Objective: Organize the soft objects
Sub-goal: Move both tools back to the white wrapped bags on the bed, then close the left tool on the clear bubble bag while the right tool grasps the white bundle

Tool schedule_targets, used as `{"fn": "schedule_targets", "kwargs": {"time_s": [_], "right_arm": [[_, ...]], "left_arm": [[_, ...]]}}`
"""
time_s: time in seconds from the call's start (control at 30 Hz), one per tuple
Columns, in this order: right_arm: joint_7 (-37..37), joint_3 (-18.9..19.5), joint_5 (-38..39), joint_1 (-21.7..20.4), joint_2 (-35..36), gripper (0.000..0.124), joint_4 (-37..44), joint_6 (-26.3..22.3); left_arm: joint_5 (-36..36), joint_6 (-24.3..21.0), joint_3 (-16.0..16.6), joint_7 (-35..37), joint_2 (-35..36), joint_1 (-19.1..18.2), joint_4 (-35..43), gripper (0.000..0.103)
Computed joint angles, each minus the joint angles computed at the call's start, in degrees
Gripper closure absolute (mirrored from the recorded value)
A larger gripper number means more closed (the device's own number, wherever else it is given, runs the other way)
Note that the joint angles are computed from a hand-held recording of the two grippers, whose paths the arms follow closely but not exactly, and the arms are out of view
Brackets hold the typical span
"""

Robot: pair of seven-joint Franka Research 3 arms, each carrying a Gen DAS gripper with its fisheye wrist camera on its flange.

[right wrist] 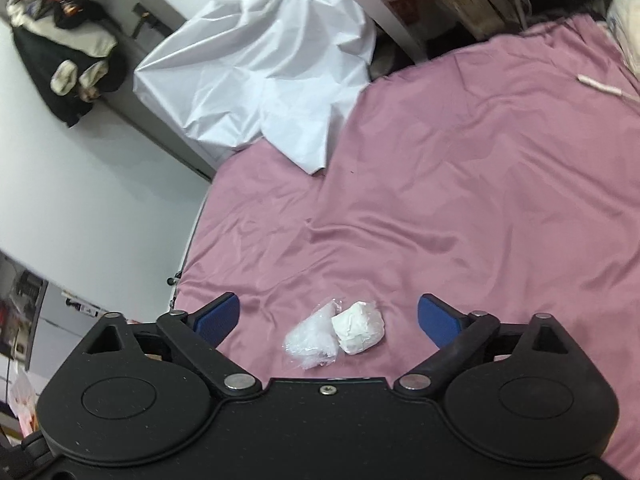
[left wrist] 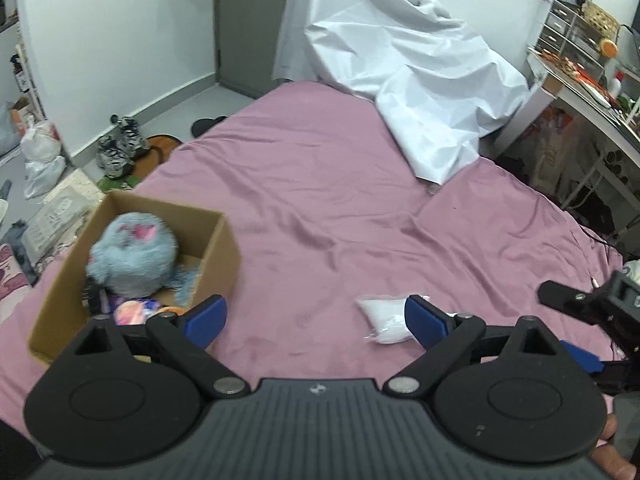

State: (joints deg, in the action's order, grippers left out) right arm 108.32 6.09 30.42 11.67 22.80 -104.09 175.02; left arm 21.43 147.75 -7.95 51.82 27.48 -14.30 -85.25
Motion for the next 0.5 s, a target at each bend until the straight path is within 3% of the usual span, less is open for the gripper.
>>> {"fn": "schedule_targets", "kwargs": {"time_s": [0.13, 0.27, 0.4, 0.5], "right_arm": [[-1.21, 3.18, 4.46, -2.92, 1.37, 0.038, 1.13, -0.61], [2.55, -0.40, 2.47, -0.38, 3.18, 0.046, 3.14, -3.78], [2.14, 1.25, 3.44, -1.80, 5.71, 0.054, 6.20, -7.12], [4.54, -1.10, 0.80, 0.28, 6.99, 0.054, 7.85, -8.62]], "left_arm": [[-3.00, -0.52, -1.25, 1.14, 3.76, 0.30, 4.11, 0.009], [-4.38, -0.94, -1.59, 2.75, 7.27, -0.23, 7.98, 0.012], [-6.52, -2.84, -2.27, 4.82, 11.17, -0.55, 12.24, 0.016], [-7.83, -4.05, -2.50, 6.03, 13.57, -0.84, 14.56, 0.020]]}}
